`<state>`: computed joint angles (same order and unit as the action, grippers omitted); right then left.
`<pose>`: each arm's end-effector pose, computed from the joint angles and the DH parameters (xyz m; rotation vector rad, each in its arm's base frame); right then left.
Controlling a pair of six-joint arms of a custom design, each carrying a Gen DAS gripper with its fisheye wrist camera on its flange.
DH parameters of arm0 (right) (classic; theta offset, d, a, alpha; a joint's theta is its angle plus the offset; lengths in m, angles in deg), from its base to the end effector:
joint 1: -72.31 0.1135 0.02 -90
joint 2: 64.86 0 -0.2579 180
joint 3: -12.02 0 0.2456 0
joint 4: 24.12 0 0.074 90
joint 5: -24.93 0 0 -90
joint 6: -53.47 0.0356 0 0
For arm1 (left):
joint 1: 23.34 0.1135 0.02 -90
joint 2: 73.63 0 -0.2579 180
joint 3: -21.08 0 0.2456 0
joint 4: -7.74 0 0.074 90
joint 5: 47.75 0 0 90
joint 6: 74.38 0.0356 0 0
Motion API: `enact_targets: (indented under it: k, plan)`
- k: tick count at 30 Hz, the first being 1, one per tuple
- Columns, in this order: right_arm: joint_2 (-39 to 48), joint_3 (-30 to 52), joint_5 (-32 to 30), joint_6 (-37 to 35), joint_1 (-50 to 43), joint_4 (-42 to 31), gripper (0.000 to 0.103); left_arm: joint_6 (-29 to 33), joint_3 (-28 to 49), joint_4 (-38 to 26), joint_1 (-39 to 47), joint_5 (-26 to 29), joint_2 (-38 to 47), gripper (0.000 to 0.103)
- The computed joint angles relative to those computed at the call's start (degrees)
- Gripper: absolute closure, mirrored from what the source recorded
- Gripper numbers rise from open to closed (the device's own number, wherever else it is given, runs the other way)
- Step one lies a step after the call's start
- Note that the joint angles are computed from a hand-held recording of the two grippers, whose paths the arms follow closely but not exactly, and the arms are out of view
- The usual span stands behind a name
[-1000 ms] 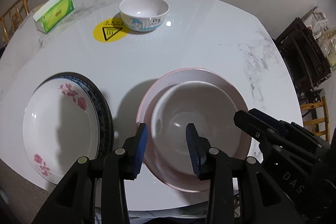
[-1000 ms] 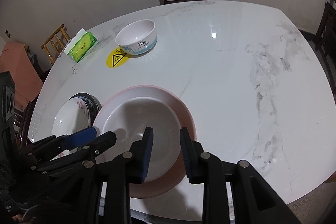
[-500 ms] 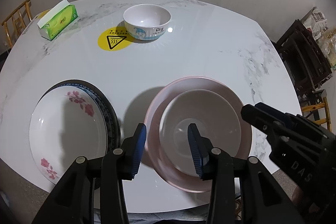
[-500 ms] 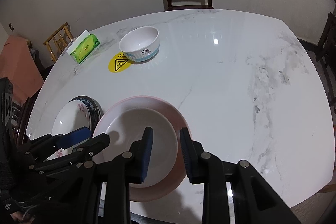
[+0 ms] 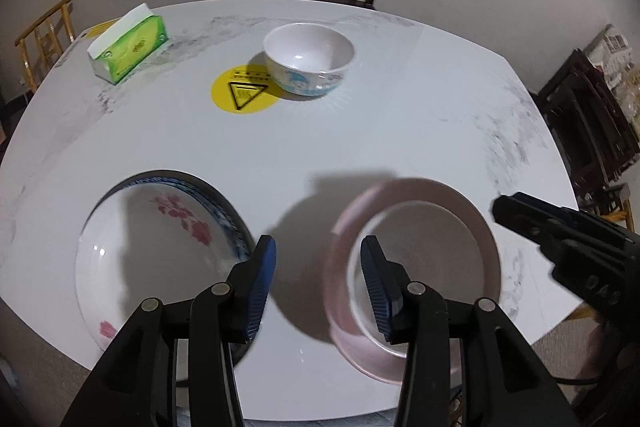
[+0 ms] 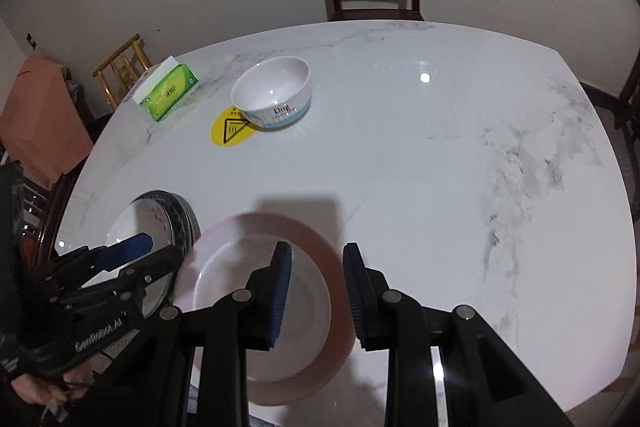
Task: Organize plates and bowls
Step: 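Move both tools toward the white Dog bowl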
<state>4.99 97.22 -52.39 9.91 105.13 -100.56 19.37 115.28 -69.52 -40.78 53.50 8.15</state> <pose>0.1896 0.1130 0.3254 0.3834 2.5806 0.2056 0.2548 -0.0873 0.3230 0.5567 2.6524 -0.3370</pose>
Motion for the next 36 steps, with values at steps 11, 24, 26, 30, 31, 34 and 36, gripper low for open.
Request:
enact_targets:
  k: [11,24,26,30,31,34,36]
  plan:
    - [5.95,3.32,-13.18,-15.36,-17.12,5.72,0.076,-0.8,9.82,0.79,6.25,-1.6,11.51,0.063]
    - [25.47,16.17,-20.71,-23.42,-26.09,11.6,0.076,-6.34,32.06,-2.31,6.54,-0.28,31.86,0.063]
    - [29.12,19.06,-21.8,-23.94,-26.55,11.96,0.076,-7.88,36.11,-2.82,6.34,0.43,35.15,0.063]
    - [35.02,24.01,-22.74,-24.45,-26.8,12.49,0.076,-10.07,44.91,-5.06,5.95,1.64,41.66,0.063]
    - [36.22,25.11,-22.87,-24.5,-26.89,12.6,0.076,-10.59,47.5,-5.75,5.8,1.62,43.45,0.063]
    - [39.87,28.83,-23.58,-24.69,-27.1,12.27,0.076,-11.32,55.57,-8.18,5.15,1.66,48.79,0.063]
    - [42.04,31.21,-23.82,-24.94,-27.15,11.71,0.076,-11.78,61.54,-10.45,4.79,1.63,52.55,0.063]
